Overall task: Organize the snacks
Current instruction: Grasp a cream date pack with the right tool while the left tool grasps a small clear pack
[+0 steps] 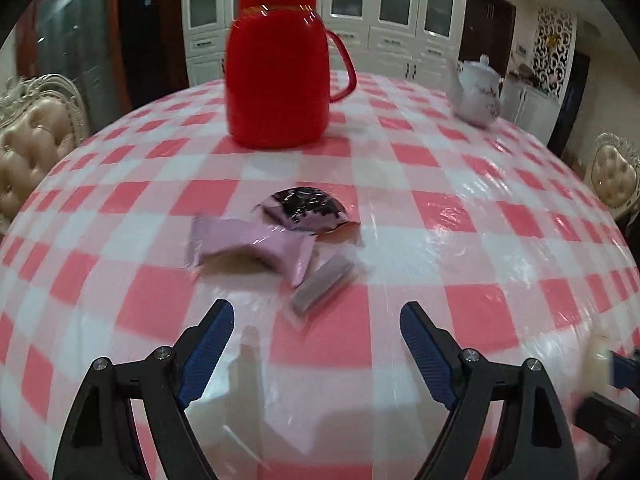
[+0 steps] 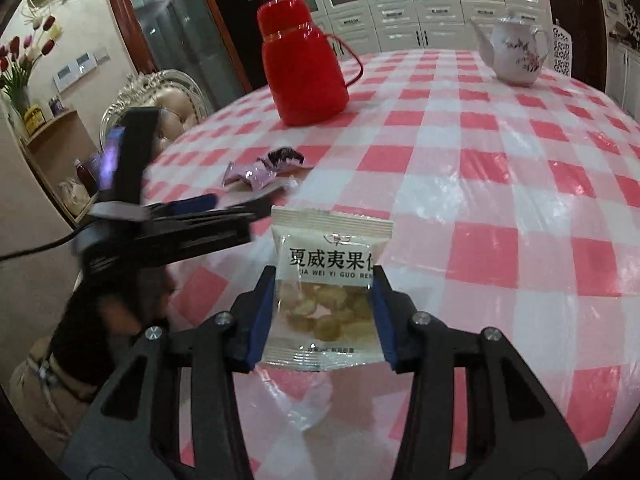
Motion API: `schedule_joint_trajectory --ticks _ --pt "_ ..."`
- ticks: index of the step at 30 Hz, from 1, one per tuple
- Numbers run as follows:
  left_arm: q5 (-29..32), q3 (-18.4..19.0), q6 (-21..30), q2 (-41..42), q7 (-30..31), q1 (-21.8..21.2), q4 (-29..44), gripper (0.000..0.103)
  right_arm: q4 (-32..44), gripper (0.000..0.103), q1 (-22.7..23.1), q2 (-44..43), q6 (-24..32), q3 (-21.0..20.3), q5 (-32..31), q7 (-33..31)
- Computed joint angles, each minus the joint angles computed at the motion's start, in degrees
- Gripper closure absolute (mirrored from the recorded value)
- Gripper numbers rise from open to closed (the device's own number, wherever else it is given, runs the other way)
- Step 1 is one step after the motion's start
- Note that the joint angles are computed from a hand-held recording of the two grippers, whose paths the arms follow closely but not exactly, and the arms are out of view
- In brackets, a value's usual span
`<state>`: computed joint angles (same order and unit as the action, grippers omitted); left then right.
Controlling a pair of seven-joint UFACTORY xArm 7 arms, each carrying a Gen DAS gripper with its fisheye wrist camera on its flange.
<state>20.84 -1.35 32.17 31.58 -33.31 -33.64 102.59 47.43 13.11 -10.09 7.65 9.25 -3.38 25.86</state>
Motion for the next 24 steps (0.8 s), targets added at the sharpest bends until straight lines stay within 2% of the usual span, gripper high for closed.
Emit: schedule_joint_trajectory --ticks 1,3,4,5,6,8,9,12,14,17,20,22,23,24 --pt "-2.24 -1.47 3.00 2.43 2.16 1.03 3.74 0.017 -0.29 0.053 -0.13 -0.22 -0.40 -0.11 0.01 0.14" --pt "-3.90 -1.80 4.39 4.07 3.52 1.25 6.19 0.017 -0.32 0.053 2.10 0.02 -0.52 -2.46 3.96 -3.32" --pt "-4.77 -2.30 3.21 3.84 4.83 1.62 5.65 0.017 -0.06 0.053 2.41 0.27 0.06 -2.94 5.26 -4.07" --pt "-7.42 -5.20 0.89 3.07 8.54 3.52 3.83 0.021 -0.13 0.053 2.74 0.13 0.49 -3.43 6.53 -5.11" --pt "-10.78 -8.15 -0.54 2.27 13.22 5.39 2.08 0.033 -0.22 0.053 3.01 0.11 0.57 -3.73 7.66 -5.99" --pt "-13.23 -9.91 -1.00 0.52 19.21 5.70 -0.39 0.039 -0.39 0.053 3.46 -0.03 0.63 -4.21 9.90 -7.40" --pt "-13.57 -9.54 -1.68 -0.43 20.34 5.11 -1.65 0.039 -0.41 0.053 3.65 -0.09 0.73 -4.38 10.94 -7.96" --pt "-12.80 -6.21 -3.13 -1.87 17.36 2.68 -2.94 0.038 -0.64 0.053 3.87 -0.42 0.59 -4.72 13.29 -9.44" --pt "-15.14 -6.41 -2.56 -0.21 16.18 3.40 -0.34 0.034 -0.73 0.053 3.39 -0.57 0.53 -4.40 13.38 -9.46" --pt "-14.88 -4.19 1.81 5.20 12.51 2.15 8.10 0.032 -0.61 0.052 3.25 -0.48 0.76 -4.41 13.97 -9.77" --pt "-13.79 -3.43 6.20 10.69 12.31 0.61 16.86 0.033 -0.35 0.052 3.74 -0.29 1.28 -5.01 15.78 -11.03" --pt "-11.81 -1.78 8.36 13.14 11.85 -1.27 21.08 0.045 -0.24 0.052 3.47 -0.21 1.55 -4.85 15.96 -11.17" --pt "-9.59 0.11 9.51 14.09 10.76 -2.92 22.75 0.063 -0.14 0.052 3.53 -0.15 1.78 -4.91 16.26 -11.51" --pt "-7.93 1.20 9.97 14.04 10.15 -3.87 22.79 0.090 -0.06 0.052 3.66 -0.09 1.96 -5.03 16.74 -11.94"
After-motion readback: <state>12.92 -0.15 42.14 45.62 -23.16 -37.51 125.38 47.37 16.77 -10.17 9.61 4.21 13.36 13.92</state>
